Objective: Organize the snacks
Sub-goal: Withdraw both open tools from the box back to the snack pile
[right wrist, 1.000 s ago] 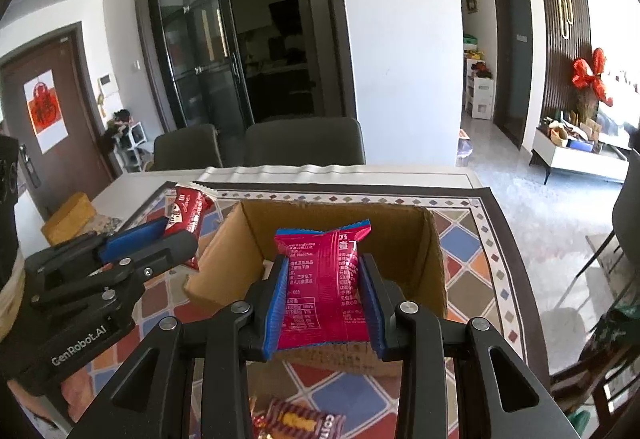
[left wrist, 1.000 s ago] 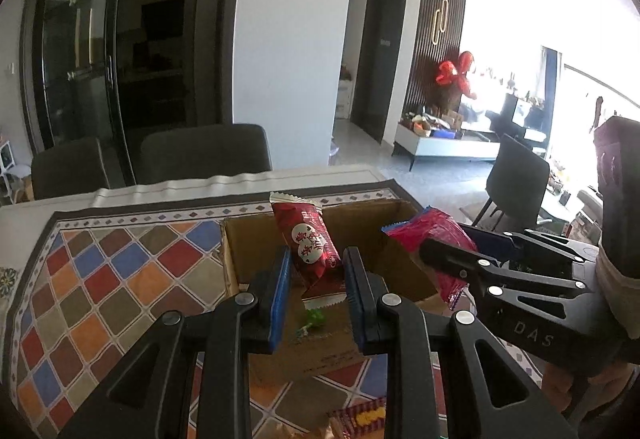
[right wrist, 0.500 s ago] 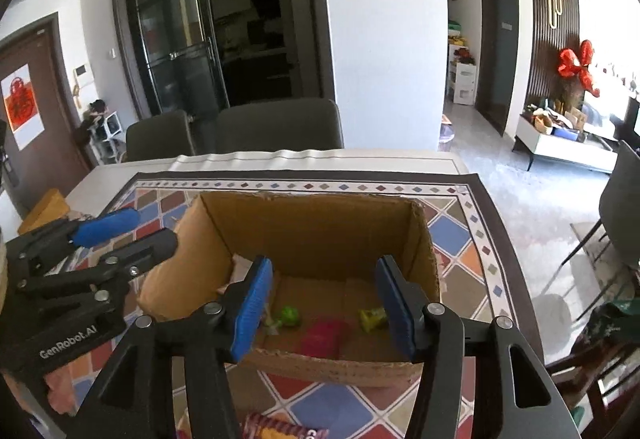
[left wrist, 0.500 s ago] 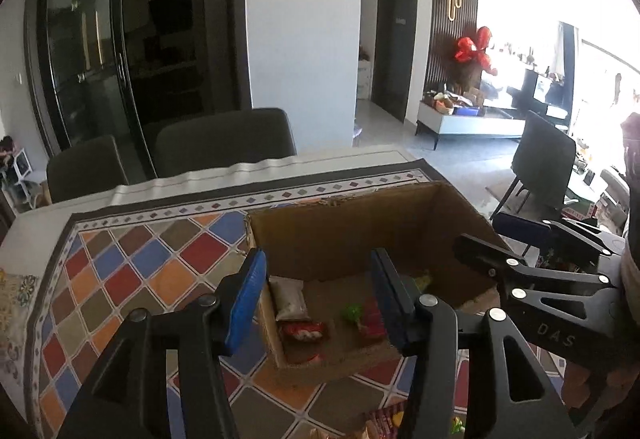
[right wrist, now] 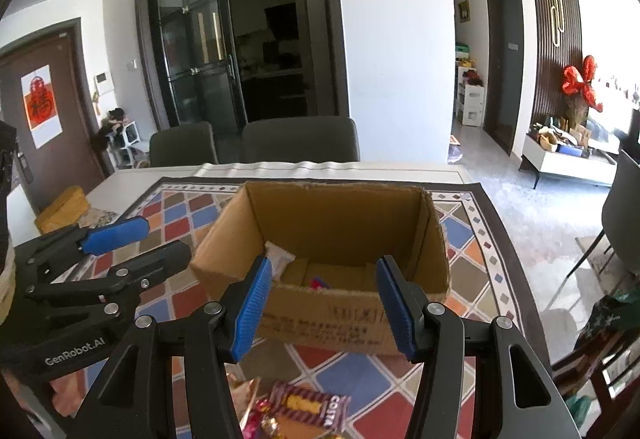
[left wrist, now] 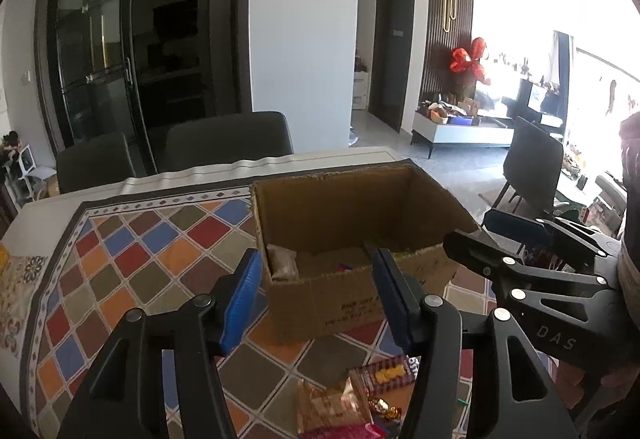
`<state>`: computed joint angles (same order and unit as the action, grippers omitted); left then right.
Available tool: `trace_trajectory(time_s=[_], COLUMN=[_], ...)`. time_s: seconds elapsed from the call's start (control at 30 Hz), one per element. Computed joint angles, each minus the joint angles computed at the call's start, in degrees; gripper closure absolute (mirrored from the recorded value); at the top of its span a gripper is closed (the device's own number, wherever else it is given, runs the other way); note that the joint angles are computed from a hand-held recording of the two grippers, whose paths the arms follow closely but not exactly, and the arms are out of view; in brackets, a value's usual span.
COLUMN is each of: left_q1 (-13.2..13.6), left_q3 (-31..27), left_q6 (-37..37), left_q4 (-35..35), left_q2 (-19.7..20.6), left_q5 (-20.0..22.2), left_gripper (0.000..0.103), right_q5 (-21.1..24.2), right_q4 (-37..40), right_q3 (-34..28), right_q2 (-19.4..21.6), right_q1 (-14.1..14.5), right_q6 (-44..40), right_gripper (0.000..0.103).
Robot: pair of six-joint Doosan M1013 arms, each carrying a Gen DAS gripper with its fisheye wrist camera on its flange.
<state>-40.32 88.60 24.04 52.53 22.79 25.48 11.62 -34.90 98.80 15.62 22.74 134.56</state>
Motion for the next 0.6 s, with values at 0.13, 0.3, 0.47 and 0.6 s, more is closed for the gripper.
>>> trace_trajectory(time_s=[0.13, 0.3, 0.47, 0.6], left_q1=[-1.05, -2.01, -3.19, -3.71], left_q3=[2.1, 4.66, 6.86, 8.17], left_q6=[-3.87, -8.54, -10.99, -10.62], left_q4=[3.68, 7.71, 9.61, 8.52], left_q2=[-1.24, -2.36, -3.14, -3.47], left_q5=[0.39, 0.29, 1.33, 1.57], left_gripper=[0.046, 0.046, 0.045, 0.045], right_q5=[-0.51, -1.5, -1.65, -1.59], right_q4=[-4.76, -4.56, -6.58, -10.1], right_q3=[1.57, 3.65, 5.73, 7.49], right_q2=[-0.93, -1.92, -2.78, -3.35], right_q1=[0.48, 0.68, 0.92, 1.36], right_q6=[5.17, 5.87, 8.31, 12.01], right_gripper=[0.048, 0.048, 0.048, 0.048])
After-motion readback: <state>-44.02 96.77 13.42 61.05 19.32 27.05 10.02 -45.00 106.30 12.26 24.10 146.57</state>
